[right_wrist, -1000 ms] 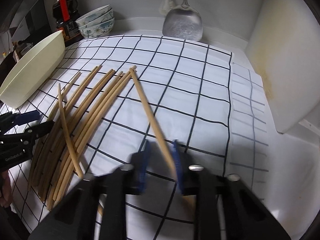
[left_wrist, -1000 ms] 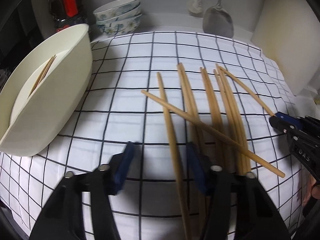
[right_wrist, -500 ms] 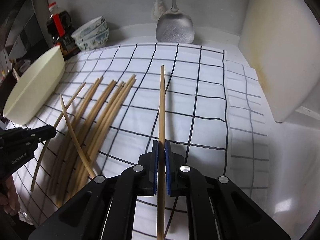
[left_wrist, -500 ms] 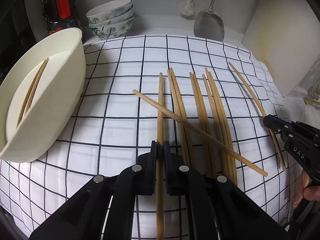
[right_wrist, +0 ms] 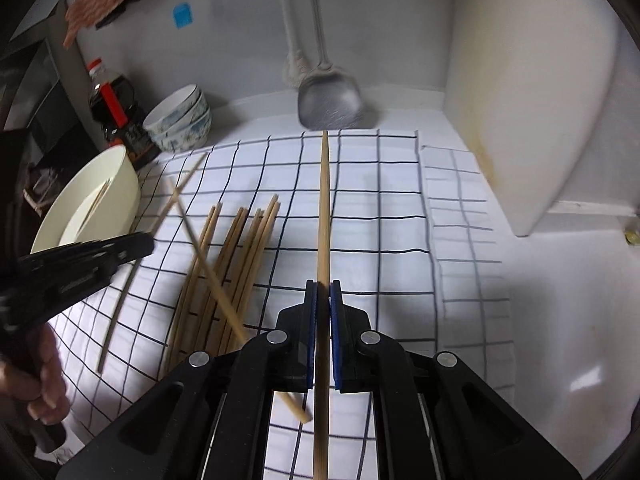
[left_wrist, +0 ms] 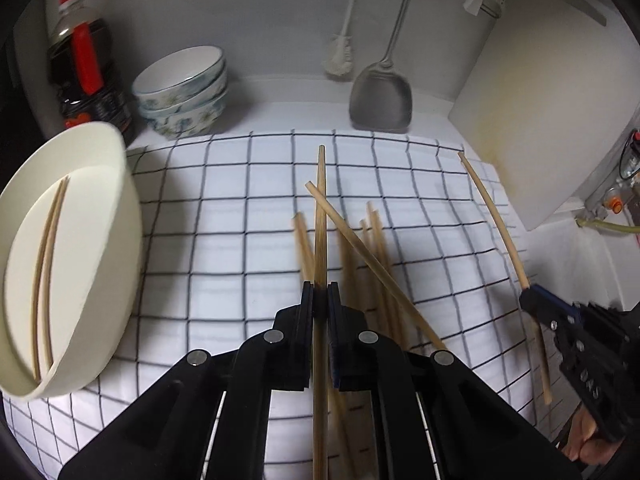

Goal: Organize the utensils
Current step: 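Lift and carry both held chopsticks over the cream-white bowl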

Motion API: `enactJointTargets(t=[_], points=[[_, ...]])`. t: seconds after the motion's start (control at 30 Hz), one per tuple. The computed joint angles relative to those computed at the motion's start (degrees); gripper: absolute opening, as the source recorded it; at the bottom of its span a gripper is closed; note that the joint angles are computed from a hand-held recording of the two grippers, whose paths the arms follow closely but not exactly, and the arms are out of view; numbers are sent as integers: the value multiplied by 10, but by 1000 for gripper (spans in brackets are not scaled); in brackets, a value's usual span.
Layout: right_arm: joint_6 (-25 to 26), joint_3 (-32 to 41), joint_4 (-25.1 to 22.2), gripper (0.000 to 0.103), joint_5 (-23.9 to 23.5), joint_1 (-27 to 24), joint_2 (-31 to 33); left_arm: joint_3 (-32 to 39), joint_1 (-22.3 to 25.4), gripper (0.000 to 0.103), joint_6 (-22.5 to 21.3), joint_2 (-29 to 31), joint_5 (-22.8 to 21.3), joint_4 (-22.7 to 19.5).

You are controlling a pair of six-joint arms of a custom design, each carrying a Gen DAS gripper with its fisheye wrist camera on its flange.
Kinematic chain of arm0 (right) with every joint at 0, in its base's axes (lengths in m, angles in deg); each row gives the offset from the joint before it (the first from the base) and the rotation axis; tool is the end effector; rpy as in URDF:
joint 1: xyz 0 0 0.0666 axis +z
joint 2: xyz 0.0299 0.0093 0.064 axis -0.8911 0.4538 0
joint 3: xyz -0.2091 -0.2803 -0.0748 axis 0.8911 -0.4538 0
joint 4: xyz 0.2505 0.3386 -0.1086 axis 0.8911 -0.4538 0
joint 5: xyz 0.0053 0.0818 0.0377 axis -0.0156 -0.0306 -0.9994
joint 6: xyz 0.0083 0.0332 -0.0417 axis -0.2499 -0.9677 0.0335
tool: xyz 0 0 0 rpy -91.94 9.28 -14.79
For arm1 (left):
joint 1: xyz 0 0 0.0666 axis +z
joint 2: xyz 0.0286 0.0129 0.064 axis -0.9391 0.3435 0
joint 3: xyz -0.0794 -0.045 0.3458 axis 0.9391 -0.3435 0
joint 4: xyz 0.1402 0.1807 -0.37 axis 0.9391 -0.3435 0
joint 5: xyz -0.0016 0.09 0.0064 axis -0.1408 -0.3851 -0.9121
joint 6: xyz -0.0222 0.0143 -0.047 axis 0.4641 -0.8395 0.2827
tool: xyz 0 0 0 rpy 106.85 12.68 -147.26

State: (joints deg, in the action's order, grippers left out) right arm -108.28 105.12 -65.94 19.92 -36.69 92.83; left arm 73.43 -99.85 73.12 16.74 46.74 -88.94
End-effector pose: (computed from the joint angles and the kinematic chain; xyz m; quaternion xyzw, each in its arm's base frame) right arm 0.4098 0.1970 0.3705 0.0259 0.9532 0.0774 0.2913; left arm 0.4712 -0.2722 0.3692 0.1304 0.9485 -0.1115 0.2662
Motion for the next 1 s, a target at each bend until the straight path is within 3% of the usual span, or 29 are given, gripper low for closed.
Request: enactJointTargets(t=[0.27,0.5,0.83,1.0], points=[[-34,3,-30,6,32,10,-33,43,-6,7,-22,13,5,-8],[-51,28,-37,6,50,31,-38,65,17,7,-47,-4,11,-22],[-68,85,-38,6,46,88,4,-11,87,7,-100,-106,19,-38],[-51,138,-35,6,36,116,52,-44,137,7,-116,-148,27,-47]])
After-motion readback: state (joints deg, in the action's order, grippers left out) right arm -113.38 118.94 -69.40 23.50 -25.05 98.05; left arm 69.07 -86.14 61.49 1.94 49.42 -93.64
